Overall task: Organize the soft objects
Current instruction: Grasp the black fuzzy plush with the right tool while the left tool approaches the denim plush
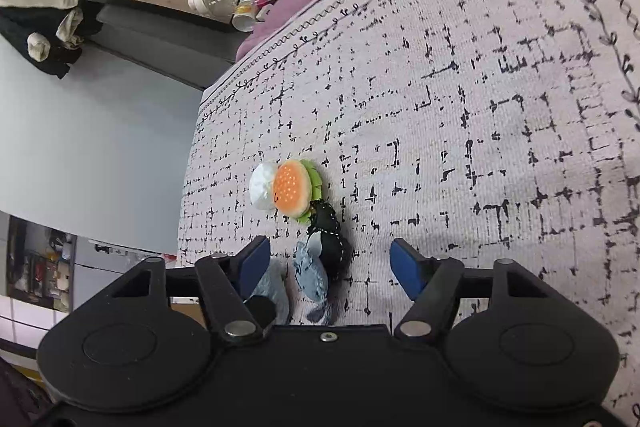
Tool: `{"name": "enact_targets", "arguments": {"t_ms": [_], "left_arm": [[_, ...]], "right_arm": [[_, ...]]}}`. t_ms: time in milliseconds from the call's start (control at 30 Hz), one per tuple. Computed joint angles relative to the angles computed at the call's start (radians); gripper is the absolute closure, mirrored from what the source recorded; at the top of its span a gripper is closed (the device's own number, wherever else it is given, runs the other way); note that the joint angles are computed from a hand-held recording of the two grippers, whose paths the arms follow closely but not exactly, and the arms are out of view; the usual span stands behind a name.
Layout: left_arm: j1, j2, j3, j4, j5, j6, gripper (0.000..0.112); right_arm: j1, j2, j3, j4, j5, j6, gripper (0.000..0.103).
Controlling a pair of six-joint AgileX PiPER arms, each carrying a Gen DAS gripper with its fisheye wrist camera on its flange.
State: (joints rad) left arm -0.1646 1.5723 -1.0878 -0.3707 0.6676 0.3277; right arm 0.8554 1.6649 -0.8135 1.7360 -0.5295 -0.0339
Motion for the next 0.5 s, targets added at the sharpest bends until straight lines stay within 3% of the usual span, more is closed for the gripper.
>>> {"name": "enact_targets", "arguments": {"t_ms": [233,400,500], "left_arm": [[-0.046,0.098,-0.034,0.012,-0.041,-0.043,0.038],[-0.054,0.150,-0.039,-0.014,-0.076,-0.023,0.042],[-0.032,0.174,-0.035,-0.067,-0.076,0.006,0.069]], "right_arm": [[-0.068,0.026,0.060,-0.298,0.066,0.316,0.040],[-0.128,0.064,0.041,-0.436,0.116,0.409,0.040],[-0.153,0.096,0.001,-0.413,0.156,0.340,0.040]]}}
